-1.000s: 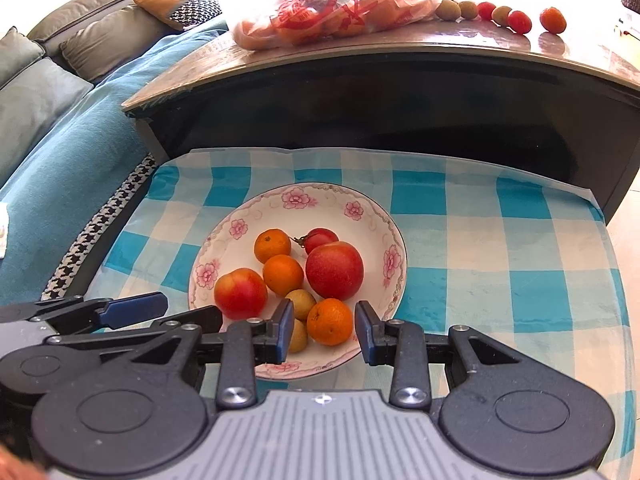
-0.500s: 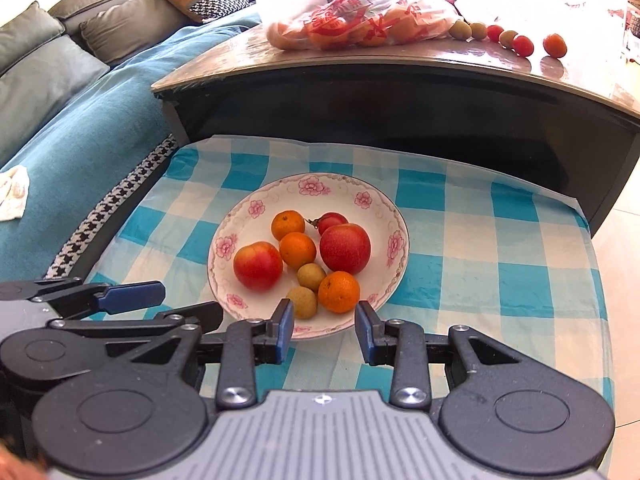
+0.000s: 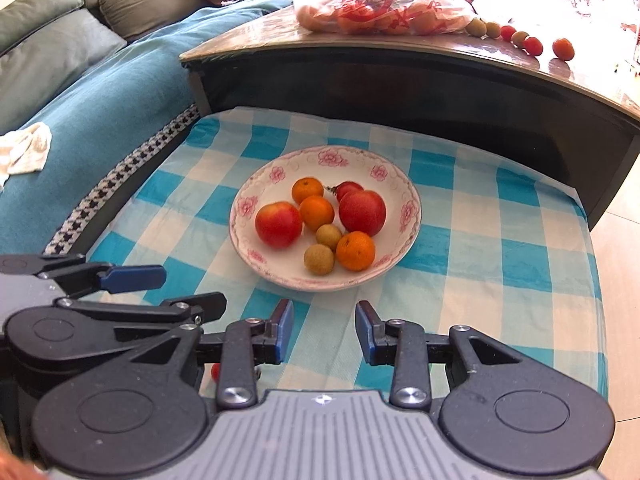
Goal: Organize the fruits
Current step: 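Withdraw both open tools from the plate toward the remaining fruits, then grasp a red tomato with the left tool while the right tool grasps a tan fruit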
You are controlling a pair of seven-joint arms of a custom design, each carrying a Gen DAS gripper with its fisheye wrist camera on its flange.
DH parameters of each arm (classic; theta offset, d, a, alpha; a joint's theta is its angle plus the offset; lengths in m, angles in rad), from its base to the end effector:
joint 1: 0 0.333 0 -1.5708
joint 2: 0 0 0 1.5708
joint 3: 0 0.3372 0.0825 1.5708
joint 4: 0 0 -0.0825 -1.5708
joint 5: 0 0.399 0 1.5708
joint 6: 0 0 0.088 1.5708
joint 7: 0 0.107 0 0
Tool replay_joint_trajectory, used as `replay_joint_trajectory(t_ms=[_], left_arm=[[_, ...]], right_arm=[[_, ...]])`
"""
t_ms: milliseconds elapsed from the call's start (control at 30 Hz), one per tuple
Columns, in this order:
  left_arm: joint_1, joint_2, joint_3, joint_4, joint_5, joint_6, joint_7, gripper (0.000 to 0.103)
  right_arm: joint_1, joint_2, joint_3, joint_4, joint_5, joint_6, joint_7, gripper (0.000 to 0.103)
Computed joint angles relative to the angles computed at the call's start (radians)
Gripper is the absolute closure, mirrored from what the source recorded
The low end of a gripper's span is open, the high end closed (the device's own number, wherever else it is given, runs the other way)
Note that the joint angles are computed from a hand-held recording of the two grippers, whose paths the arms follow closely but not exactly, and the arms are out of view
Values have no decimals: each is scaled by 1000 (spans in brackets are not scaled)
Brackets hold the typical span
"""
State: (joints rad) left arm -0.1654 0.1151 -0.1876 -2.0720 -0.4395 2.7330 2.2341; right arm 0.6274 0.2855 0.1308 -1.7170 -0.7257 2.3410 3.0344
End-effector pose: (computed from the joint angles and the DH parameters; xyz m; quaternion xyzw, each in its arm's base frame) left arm 0.5907 -0.1969 0.4473 -0.4227 0.8549 -0.2737 0.1250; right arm 0.5147 0.4611 0.4743 -0.5658 0.7599 -0.2103 0.2414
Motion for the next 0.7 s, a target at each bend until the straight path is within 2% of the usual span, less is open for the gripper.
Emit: replay_joint_trajectory(t_ms=[433,700], left_arm=[[23,-11,7,-15,-32,-51,45,38],[28,-5,4,-13,-65,-89,77,37]], right_arm=[[10,33,37,9,130,39,-131,65],[12,75,40,30,199,74,-201,65]])
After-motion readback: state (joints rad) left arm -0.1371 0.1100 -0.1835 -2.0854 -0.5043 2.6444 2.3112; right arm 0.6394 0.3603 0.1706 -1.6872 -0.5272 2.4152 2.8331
